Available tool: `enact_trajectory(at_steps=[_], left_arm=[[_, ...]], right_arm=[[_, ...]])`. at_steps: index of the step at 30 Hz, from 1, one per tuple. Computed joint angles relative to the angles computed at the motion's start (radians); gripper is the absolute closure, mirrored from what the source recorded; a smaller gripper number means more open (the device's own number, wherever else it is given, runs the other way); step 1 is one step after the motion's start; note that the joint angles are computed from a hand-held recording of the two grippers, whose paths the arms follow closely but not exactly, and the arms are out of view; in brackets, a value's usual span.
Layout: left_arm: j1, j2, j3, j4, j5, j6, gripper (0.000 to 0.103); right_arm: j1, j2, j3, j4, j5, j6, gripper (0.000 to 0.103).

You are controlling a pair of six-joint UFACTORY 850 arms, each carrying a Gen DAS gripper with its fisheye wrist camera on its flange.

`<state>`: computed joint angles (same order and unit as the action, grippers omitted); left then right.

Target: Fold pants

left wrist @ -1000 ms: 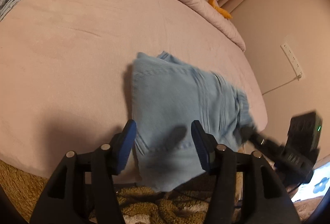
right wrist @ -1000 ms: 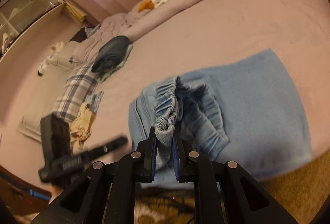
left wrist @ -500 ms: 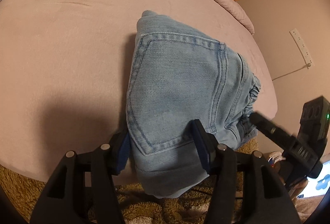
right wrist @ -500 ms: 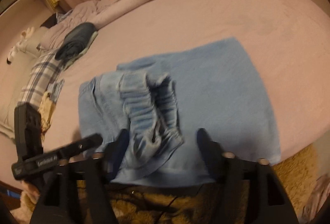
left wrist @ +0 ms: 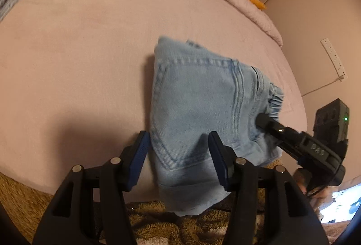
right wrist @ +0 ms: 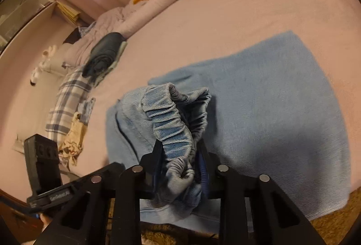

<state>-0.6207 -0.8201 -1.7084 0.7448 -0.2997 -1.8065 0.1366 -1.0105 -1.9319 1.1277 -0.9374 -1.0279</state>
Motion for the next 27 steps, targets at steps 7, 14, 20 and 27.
enact_trajectory(at_steps=[7, 14, 20, 27], left_arm=[[0.013, 0.012, 0.008, 0.09, 0.019, -0.082, 0.05], [0.047, -0.07, -0.135, -0.162, 0.014, 0.233, 0.05], [0.084, -0.205, -0.35, -0.46, -0.057, 0.566, 0.058], [0.094, -0.197, -0.28, -0.631, 0.043, 0.665, 0.057]], right_arm=[[-0.057, 0.162, 0.169, 0.228, 0.173, -0.237, 0.076], [-0.054, 0.088, 0.089, -0.016, 0.393, 0.021, 0.084], [-0.078, 0.061, 0.07, -0.011, 0.362, 0.058, 0.084], [-0.081, 0.066, 0.074, 0.009, 0.336, 0.031, 0.084]])
